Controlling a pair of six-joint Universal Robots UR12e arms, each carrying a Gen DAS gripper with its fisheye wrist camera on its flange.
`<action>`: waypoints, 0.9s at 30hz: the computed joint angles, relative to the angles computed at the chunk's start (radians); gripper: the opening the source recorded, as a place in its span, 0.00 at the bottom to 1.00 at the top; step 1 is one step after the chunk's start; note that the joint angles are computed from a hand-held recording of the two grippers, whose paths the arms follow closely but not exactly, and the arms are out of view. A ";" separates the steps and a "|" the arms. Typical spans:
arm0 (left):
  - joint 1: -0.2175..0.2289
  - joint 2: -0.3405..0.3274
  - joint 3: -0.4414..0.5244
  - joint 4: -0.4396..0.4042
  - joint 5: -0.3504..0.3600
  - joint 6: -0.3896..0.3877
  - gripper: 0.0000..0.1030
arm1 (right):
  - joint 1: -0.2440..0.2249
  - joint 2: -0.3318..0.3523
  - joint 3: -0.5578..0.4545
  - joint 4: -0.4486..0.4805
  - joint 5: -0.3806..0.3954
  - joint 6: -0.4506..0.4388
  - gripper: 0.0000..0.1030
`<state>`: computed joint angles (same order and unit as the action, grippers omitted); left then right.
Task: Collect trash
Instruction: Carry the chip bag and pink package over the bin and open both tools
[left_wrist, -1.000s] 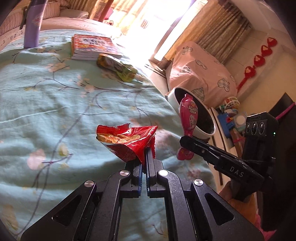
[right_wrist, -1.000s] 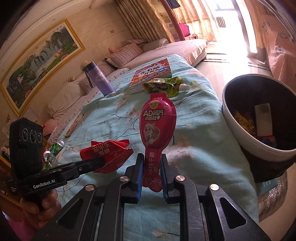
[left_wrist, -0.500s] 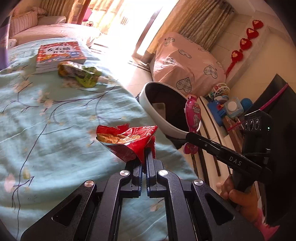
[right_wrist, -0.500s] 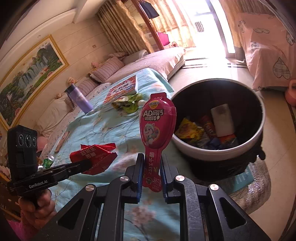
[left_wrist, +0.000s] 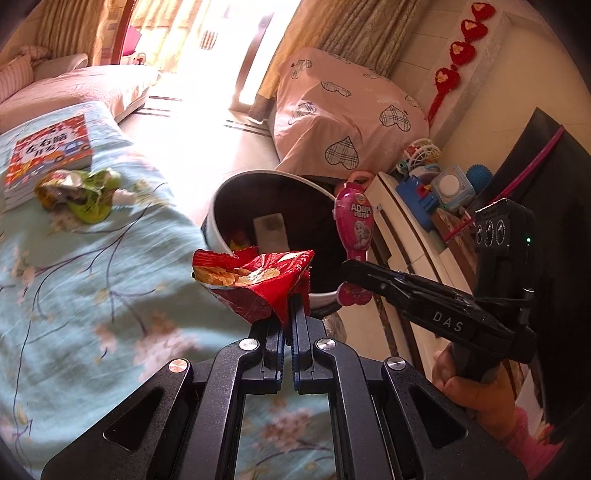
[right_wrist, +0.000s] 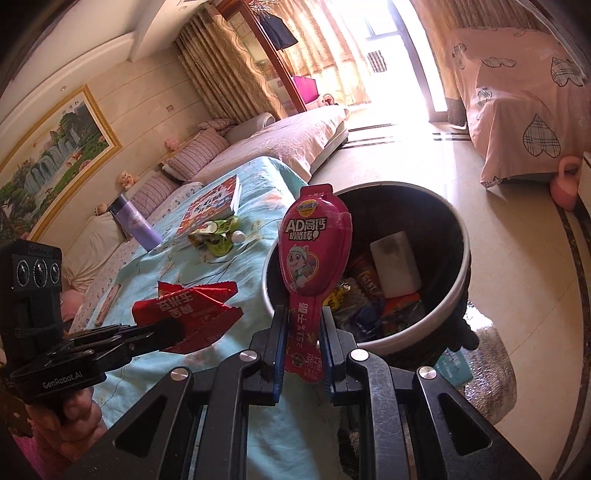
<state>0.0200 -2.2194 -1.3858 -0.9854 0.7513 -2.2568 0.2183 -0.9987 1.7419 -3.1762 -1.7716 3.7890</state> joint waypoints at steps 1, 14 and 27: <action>-0.006 -0.003 0.006 -0.001 0.003 0.000 0.02 | -0.003 -0.001 0.001 0.001 0.000 -0.002 0.16; -0.049 -0.050 0.073 0.018 0.057 -0.032 0.02 | -0.040 -0.004 -0.007 0.040 0.001 -0.022 0.16; -0.064 -0.049 0.071 0.047 0.083 -0.038 0.02 | -0.056 0.003 -0.018 0.060 0.018 -0.033 0.16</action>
<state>-0.0444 -2.2687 -1.3150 -0.9382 0.8346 -2.2944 0.1621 -0.9952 1.7243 -3.1166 -1.7532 3.7565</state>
